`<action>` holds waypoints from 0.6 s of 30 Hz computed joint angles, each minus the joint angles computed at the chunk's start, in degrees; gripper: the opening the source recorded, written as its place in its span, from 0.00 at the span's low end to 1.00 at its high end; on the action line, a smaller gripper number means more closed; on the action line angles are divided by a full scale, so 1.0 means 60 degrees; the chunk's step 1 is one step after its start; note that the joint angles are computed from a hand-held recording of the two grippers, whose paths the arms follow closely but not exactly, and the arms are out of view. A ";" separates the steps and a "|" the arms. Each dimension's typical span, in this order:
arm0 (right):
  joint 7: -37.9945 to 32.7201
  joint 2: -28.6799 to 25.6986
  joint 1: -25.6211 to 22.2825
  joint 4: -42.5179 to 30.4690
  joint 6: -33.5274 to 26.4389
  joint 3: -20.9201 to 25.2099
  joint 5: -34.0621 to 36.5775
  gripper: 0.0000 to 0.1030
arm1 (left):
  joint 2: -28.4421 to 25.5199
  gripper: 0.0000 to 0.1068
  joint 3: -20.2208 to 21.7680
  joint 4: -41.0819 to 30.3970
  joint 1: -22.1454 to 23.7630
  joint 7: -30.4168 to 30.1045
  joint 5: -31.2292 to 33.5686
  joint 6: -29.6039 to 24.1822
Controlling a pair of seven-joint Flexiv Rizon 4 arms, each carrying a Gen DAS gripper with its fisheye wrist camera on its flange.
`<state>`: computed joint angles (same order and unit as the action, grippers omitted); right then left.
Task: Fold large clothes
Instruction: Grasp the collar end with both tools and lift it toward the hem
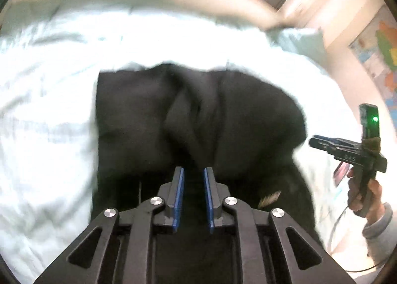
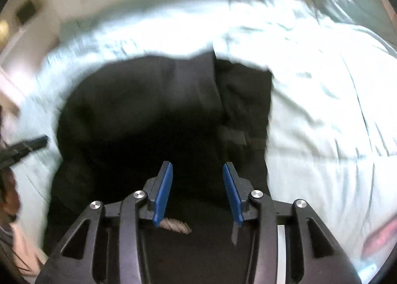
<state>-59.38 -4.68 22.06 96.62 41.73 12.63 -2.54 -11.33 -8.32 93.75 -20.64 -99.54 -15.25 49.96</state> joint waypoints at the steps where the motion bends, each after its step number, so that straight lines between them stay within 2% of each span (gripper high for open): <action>1: -0.0145 -0.0388 0.0043 -0.0567 0.0074 -0.0058 0.0187 0.46 | -0.0413 0.25 -0.0107 -0.0663 0.0070 0.0155 -0.0075 0.0088; 2: -0.0183 -0.0927 0.0121 -0.1311 0.0120 -0.0127 0.0278 0.46 | -0.0725 0.39 -0.0180 -0.1136 0.0094 0.0223 -0.0165 0.0157; 4: 0.0013 -0.1648 0.0325 -0.2327 0.0114 -0.0134 0.0296 0.49 | -0.1759 0.55 -0.0418 -0.2596 0.0108 -0.0208 -0.0107 0.0191; 5: 0.0099 -0.2086 0.0429 -0.2859 0.0046 -0.0170 0.0242 0.51 | -0.2120 0.55 -0.0325 -0.3017 -0.0058 -0.0205 -0.0265 0.0282; 6: 0.0155 -0.2395 0.0519 -0.3225 -0.0123 -0.0197 0.0139 0.52 | -0.2700 0.55 -0.0544 -0.3646 -0.0005 0.0001 -0.0576 0.0307; 8: -0.0206 -0.3028 0.0597 -0.3940 -0.1059 -0.0168 0.0602 0.52 | -0.3295 0.55 -0.0519 -0.4370 -0.0134 -0.0250 -0.0708 -0.0180; 9: -0.0359 -0.3129 0.0424 -0.3908 -0.1435 0.0135 0.0804 0.52 | -0.3469 0.55 -0.0700 -0.4387 -0.0042 -0.0130 -0.1044 -0.0288; 11: -0.0644 -0.2877 0.0420 -0.3126 -0.1718 0.0302 0.1059 0.52 | -0.3611 0.55 -0.1386 -0.3897 0.0413 0.0341 -0.1822 -0.1019; 12: -0.0713 -0.2586 0.0496 -0.2367 -0.2003 0.0397 0.0901 0.52 | -0.3491 0.55 -0.1476 -0.3270 0.0518 0.0775 -0.2596 -0.1505; 13: -0.0634 -0.2437 0.0603 -0.1919 -0.2173 0.0359 0.0852 0.51 | -0.3332 0.55 -0.1475 -0.2752 0.0550 0.0929 -0.2902 -0.1491; 14: -0.0454 -0.2256 0.0582 -0.1334 -0.2011 0.0414 0.1097 0.51 | -0.3049 0.53 -0.1303 -0.2007 0.0465 0.0838 -0.2995 -0.1314; 15: -0.0329 -0.2127 0.0554 -0.0968 -0.1674 0.0448 0.1336 0.51 | -0.2837 0.47 -0.0952 -0.1357 0.0201 0.0788 -0.3124 -0.1128; 17: -0.0017 -0.2002 0.0610 -0.0266 -0.0656 0.0396 0.1347 0.51 | -0.2726 0.12 -0.0694 -0.0824 -0.0007 0.0215 -0.2512 -0.0666; 18: 0.0111 -0.1930 0.0679 -0.0023 -0.0177 0.0362 0.1167 0.52 | -0.2707 0.11 -0.0665 -0.0608 -0.0033 -0.0057 -0.2633 -0.0338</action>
<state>-58.71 -16.26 26.14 96.49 40.67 14.81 4.46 -27.58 -12.31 90.10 -20.84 -99.88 -31.05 47.94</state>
